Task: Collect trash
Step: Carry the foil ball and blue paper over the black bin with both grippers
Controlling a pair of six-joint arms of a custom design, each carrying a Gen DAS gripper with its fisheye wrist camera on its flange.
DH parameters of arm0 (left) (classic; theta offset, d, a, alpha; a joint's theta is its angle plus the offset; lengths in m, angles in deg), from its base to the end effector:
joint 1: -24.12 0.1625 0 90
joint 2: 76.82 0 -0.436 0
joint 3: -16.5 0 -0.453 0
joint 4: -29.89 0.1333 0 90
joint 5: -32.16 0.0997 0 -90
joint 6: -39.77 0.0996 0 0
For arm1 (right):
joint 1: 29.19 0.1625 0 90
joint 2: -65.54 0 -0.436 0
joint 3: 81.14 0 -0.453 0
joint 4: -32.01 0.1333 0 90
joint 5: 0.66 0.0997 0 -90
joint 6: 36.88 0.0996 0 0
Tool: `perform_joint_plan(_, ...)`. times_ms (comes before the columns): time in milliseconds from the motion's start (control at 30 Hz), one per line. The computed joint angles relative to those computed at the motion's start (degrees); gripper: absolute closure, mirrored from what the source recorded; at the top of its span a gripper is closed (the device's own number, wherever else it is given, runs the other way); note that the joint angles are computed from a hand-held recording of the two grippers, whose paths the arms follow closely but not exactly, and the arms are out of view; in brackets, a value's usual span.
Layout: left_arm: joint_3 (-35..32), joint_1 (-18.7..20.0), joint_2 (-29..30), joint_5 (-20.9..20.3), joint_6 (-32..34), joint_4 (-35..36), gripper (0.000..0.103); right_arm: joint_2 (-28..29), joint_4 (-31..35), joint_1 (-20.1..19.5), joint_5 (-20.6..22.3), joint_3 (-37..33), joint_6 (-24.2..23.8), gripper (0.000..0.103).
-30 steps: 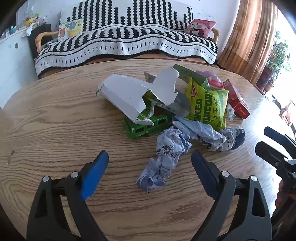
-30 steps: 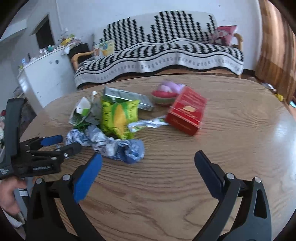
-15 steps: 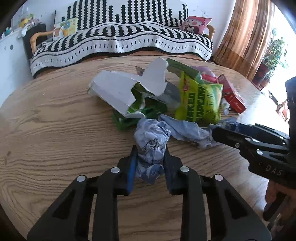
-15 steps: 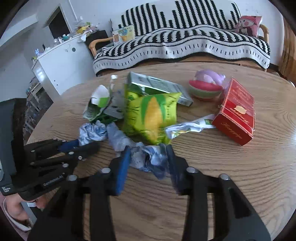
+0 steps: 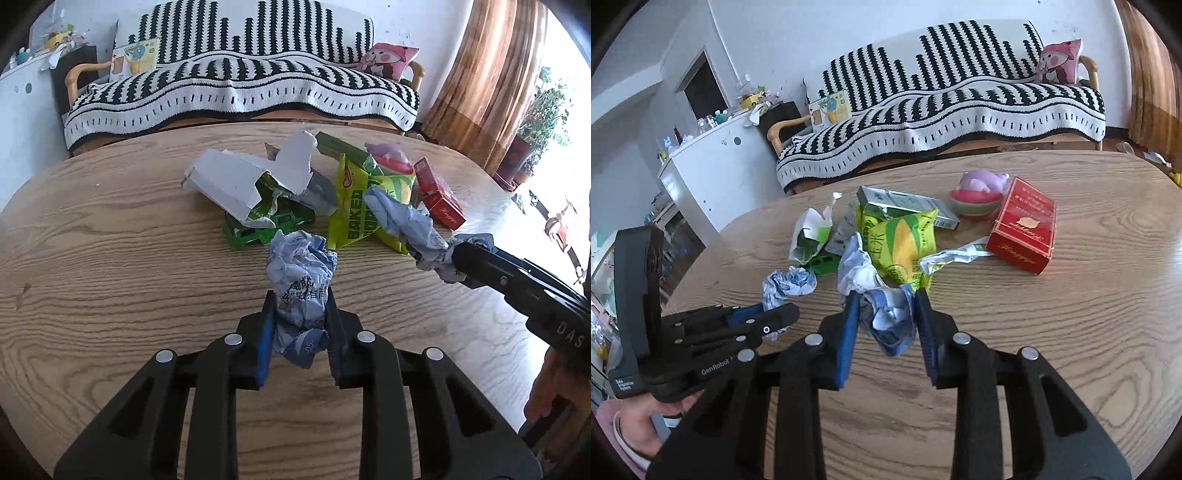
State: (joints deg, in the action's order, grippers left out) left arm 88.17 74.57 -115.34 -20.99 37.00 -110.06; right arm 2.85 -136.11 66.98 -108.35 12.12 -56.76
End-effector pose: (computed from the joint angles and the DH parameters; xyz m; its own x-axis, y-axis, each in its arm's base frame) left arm -0.3853 -0.7697 0.1388 -0.7560 0.3398 -0.5595 0.5737 0.7555 -0.3164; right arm 0.1806 -0.7121 0.3290 -0.8887 -0.1149 0.4438 -0.3985 0.6720 -0.6242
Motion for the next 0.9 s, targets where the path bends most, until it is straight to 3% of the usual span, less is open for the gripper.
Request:
perform_joint_plan(600, 2.24, -0.31, -2.43, 0.76, -0.12, -0.36, 0.079, 0.73, 0.87, 2.23, -3.7, -0.74, -1.21, 0.072)
perform_joint_plan(900, 3.38, -0.63, -3.44, -1.2, -1.18, -0.98, 0.079, -0.89, -2.72, 2.05, -2.29, 1.55, -1.81, 0.072)
